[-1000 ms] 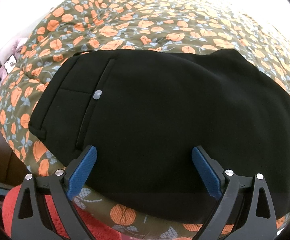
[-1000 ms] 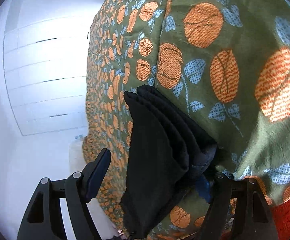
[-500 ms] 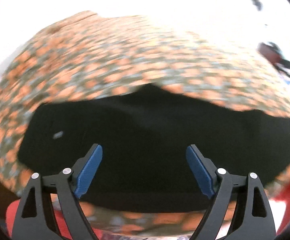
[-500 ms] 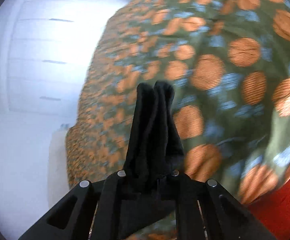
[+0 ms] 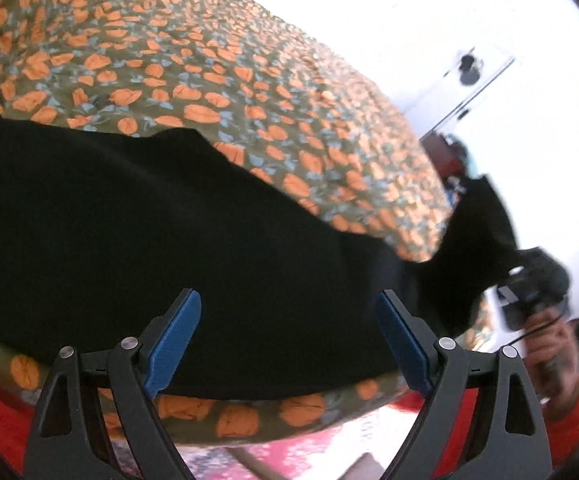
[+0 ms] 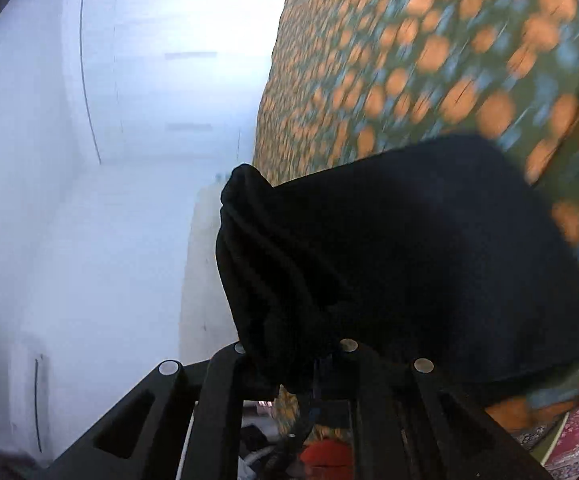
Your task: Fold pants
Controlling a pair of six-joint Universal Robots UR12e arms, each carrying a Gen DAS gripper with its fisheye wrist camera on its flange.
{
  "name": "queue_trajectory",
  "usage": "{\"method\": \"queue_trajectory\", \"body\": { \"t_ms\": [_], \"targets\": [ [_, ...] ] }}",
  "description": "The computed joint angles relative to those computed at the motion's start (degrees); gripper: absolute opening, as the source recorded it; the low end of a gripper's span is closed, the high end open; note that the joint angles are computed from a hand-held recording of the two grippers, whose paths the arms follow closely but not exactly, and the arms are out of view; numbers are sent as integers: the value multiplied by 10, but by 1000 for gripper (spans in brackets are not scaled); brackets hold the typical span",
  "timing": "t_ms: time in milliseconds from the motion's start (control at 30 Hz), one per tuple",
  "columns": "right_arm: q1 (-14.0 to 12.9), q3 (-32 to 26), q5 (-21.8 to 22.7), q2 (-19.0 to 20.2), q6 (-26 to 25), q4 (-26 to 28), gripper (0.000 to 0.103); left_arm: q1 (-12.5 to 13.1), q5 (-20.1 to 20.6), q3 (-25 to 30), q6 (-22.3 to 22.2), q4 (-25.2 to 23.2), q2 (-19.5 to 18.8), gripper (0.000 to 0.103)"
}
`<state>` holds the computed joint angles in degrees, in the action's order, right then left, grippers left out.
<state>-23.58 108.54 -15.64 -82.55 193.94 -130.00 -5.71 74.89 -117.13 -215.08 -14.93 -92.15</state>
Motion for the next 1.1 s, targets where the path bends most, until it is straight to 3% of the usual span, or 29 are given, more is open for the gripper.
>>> {"method": "queue_trajectory", "body": {
  "t_ms": [100,267,400,533,600,633,667,700,733,767,867,933,967,1000,1100],
  "targets": [
    [35,-2,-9,7,5,3,11,7,15,-14,-8,17,7,90],
    [89,-7,-26,21,11,-24,11,21,51,-43,-40,-7,23,90],
    [125,-5,-35,14,-61,38,11,33,60,-55,-66,-2,28,90],
    [175,-12,-137,12,-180,73,13,41,68,-66,-86,-10,34,90],
    [198,-6,-205,6,-244,66,21,44,63,-69,-93,-12,34,90],
    [214,-6,-253,4,-294,73,33,44,60,-68,-92,-12,33,90],
    [221,-6,-276,5,-327,77,55,43,58,-67,-89,-12,32,90],
    [227,-7,-292,0,-382,92,63,43,55,-67,-84,-9,31,90],
    [229,-6,-298,-5,-425,106,74,43,49,-66,-79,-2,30,90],
    [229,-10,-307,-15,-471,136,78,42,39,-66,-71,9,28,90],
    [211,-19,-324,-46,-594,217,83,35,-11,-57,-26,45,16,88],
    [185,-6,-322,-72,-652,218,87,19,-17,-38,20,37,3,78],
    [164,3,-321,-92,-683,235,88,12,-13,-30,36,29,-1,68],
    [152,9,-321,-101,-694,232,89,4,-7,-21,54,17,-5,61],
    [115,21,-323,-119,-701,231,89,-13,7,-4,88,10,-16,58]
  ]
}}
